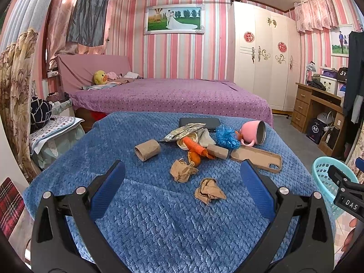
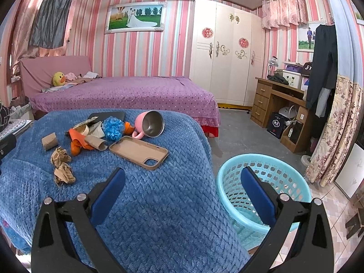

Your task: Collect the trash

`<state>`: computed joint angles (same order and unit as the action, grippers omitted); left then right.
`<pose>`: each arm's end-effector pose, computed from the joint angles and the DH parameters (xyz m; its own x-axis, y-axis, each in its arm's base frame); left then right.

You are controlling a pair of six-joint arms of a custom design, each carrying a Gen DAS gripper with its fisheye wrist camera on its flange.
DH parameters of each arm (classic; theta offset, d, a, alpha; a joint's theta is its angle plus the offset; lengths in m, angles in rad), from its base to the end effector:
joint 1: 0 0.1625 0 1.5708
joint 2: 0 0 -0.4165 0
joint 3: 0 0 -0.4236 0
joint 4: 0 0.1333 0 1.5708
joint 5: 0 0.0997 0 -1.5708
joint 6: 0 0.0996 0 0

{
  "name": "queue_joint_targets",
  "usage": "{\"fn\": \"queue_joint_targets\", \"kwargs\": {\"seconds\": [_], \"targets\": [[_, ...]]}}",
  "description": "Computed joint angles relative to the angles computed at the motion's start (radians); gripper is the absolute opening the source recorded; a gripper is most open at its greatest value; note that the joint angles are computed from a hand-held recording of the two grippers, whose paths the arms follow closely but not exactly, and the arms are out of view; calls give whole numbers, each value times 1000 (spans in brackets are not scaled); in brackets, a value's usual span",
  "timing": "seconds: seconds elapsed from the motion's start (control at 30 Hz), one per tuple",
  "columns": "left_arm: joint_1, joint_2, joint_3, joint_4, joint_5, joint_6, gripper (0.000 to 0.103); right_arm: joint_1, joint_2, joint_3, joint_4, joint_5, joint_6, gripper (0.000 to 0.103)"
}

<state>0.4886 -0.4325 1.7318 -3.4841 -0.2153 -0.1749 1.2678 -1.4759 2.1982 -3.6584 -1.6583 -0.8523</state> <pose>-0.4087 -0.4784 -0.0310 -0.7137 -0.1412 -0.6860 0.6068 0.3647 -0.7063 -0.0227 -0.4903 0.3744 -0.6549 0.1028 0.7487 -0.6565 0.4134 -0.6310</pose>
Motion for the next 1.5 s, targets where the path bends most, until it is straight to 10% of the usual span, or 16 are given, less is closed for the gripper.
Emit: {"fn": "queue_joint_targets", "kwargs": {"seconds": [0.67,0.93,1.5], "targets": [[17,30,-36,-117,19,150,98,18,27,-20,-32,-22,-19,99],[51,8,-15,-10,0,32,98,10,49,-33,-51,-20,-42,99],[162,67,-113,140,-194,-33,98,-28,117,-132,-21,-22,43,99]]}}
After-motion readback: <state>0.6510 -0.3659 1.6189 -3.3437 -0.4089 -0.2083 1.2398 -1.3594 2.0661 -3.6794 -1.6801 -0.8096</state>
